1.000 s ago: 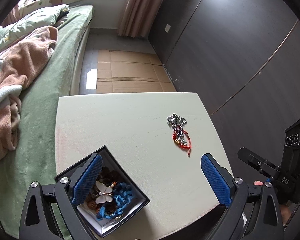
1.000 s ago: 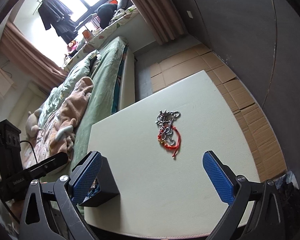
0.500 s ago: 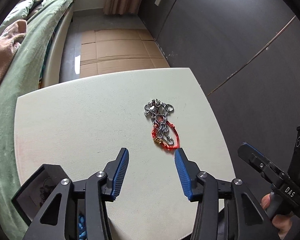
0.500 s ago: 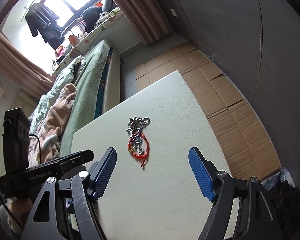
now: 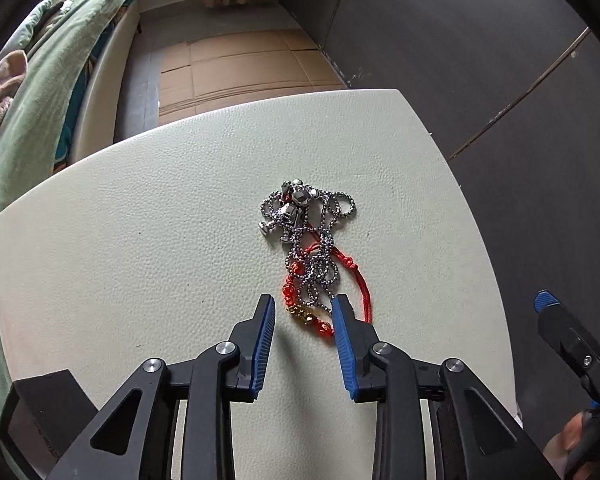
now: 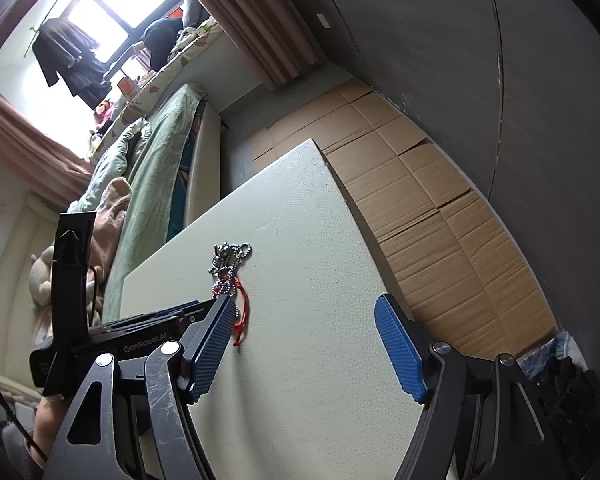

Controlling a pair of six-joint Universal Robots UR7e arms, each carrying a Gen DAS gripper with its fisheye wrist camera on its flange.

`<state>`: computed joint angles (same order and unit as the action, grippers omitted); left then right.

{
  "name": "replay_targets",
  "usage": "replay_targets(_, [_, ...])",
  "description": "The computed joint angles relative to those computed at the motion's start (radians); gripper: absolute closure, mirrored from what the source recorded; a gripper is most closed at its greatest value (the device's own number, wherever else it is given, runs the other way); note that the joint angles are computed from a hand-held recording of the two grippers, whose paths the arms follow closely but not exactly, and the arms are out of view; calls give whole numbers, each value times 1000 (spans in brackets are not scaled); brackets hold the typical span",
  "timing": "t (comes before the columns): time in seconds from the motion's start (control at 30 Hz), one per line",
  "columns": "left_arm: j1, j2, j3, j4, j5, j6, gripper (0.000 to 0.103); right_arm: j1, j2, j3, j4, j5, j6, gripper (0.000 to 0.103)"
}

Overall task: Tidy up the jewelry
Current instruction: 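Move the left gripper to the red string bracelet on the chains, then grasp the red string bracelet with the left gripper and lift it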

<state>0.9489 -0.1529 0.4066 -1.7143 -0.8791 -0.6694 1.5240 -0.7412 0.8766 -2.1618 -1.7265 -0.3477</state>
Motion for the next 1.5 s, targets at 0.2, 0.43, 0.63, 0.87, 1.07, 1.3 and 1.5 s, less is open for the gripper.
replay_targets(0.2, [-7, 3, 15, 17, 60, -2, 87, 0, 6, -4, 7, -4, 1, 30])
replay_targets(0.43, [2, -78, 154, -56, 25, 7, 88, 12, 3, 12, 1, -3, -7, 30])
replay_targets(0.63, [4, -191, 340, -185, 16, 14, 98, 28, 3, 18, 5, -4, -20, 30])
replay_targets(0.87, [-11, -314, 492, -319, 54, 30, 98, 50, 35, -13, 43, -13, -25, 36])
replay_targets(1.07, [-34, -384, 576, -430, 60, 70, 98, 73, 70, -43, 84, -22, -26, 36])
replay_targets(1.3, [-49, -417, 620, -456, 84, 88, 98, 106, 112, -42, 116, -48, -110, 36])
replay_targets(1.5, [-49, -448, 669, -479, 98, 68, 98, 125, 135, -21, 126, -68, -207, 36])
